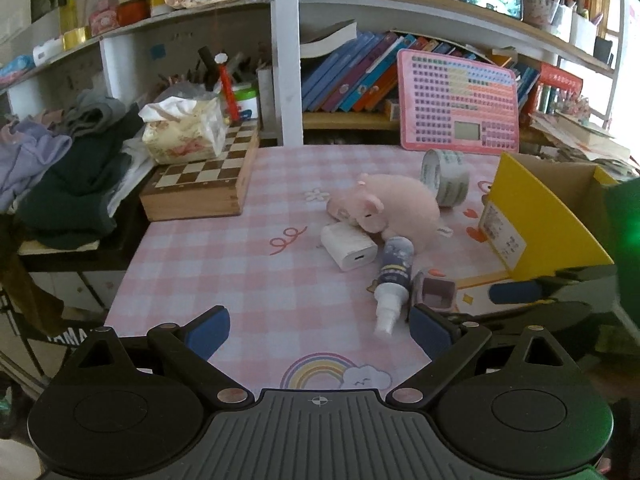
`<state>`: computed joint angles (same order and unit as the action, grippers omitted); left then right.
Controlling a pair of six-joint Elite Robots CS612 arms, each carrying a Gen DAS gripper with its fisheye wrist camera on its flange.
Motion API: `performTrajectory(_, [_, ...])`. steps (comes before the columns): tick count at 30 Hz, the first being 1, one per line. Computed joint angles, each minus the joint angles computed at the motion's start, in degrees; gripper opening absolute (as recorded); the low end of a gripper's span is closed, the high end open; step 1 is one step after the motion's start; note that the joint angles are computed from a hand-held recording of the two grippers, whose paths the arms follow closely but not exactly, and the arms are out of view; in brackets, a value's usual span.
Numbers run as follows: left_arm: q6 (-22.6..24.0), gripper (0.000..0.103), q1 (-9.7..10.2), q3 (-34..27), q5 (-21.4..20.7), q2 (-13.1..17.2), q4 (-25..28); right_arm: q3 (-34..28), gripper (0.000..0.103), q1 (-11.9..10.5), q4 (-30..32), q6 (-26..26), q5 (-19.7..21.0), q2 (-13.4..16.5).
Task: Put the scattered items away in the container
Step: 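Move the left tool toward the spray bottle while the right tool approaches the grey toy car, then close the left tool on the spray bottle while the right tool grasps the toy car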
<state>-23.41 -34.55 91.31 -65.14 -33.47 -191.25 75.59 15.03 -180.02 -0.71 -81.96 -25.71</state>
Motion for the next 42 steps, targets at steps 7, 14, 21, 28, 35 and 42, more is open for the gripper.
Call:
performTrajectory(7, [0.8,0.097,0.43,-1.9,-0.7,0.7,1.3,-3.4,0.046,-0.3,6.2,0.6,1.2,1.4])
performTrajectory(14, [3.0,0.097,1.06,-5.4,-3.0,2.7,1.3,-1.6,0.024,-0.3,5.8,-1.4,-2.0,0.4])
performTrajectory(21, [5.2,0.085,2.46,-9.3,-9.4,4.7,2.6,0.3,0.029,-0.3,4.2,-3.6,-3.7,-0.5])
performTrajectory(28, [6.8,0.066,3.87,-14.7,-16.5,7.1,8.6,-0.1,0.042,-0.3,3.8,-7.2,-2.9,-0.2])
performTrajectory(35, [9.1,0.049,4.43,-20.3,-19.2,9.5,16.3,-2.1,0.045,-0.2,3.8,-8.6,-3.3,1.2])
performTrajectory(42, [9.5,0.042,5.21,-24.1,-21.2,11.2,19.8,-4.2,0.05,0.0,4.0,-9.7,-3.7,2.4])
